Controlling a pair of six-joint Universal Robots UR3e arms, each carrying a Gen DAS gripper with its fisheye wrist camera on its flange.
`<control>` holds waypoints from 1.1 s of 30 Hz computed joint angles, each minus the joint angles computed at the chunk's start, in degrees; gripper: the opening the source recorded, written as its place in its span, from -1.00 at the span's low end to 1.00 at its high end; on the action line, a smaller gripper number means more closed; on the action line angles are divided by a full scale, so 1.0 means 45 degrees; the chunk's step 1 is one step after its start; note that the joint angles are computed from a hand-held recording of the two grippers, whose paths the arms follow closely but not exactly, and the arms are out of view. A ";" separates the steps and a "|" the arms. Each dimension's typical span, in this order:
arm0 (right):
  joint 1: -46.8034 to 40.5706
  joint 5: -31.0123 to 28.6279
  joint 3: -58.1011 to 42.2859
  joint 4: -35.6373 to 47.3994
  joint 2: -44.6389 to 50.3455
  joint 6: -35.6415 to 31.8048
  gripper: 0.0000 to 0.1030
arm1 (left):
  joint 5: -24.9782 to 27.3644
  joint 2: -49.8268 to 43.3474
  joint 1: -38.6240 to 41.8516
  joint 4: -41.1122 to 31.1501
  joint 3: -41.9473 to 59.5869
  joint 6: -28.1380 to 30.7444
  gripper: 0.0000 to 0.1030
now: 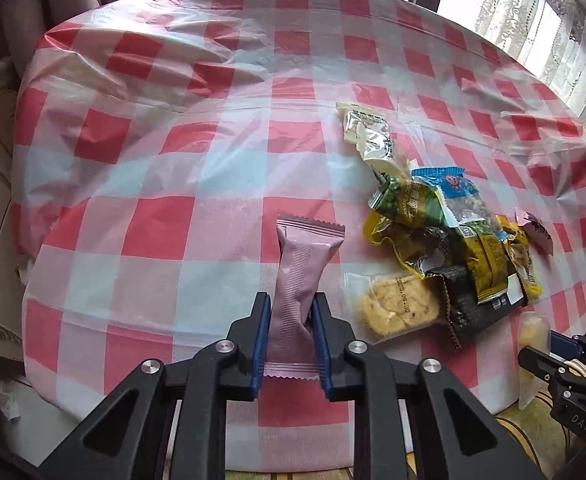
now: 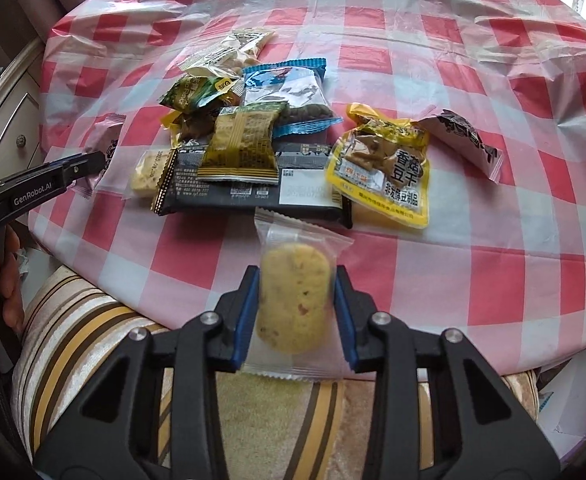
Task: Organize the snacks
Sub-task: 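Grasp the pink wrapped bar with the left tool while the right grasps the clear yellow-cake bag, then carry both snacks over the white box and open both tools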
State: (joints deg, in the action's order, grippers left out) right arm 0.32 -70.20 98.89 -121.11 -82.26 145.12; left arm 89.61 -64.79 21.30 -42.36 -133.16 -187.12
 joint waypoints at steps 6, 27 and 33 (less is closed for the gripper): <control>-0.1053 0.0913 0.0251 0.0290 -0.0835 -0.0330 -0.23 | 0.0157 0.0254 -0.1787 -0.0813 0.0966 -0.1156 -0.58; -0.8037 0.2858 -0.1162 0.3077 -0.0276 -0.2433 -0.23 | 0.0196 -0.9800 -0.9959 -0.1156 1.1289 -0.3212 -0.58; -0.9633 0.2180 -0.2120 0.2612 0.1307 -0.2344 -0.23 | -0.1296 -1.3010 -1.1085 -0.2629 1.5765 -0.2881 -0.58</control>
State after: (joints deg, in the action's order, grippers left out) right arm -43.02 -60.39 89.35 -109.36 -76.38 134.57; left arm 83.77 -123.33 -28.59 -54.19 -62.21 -200.09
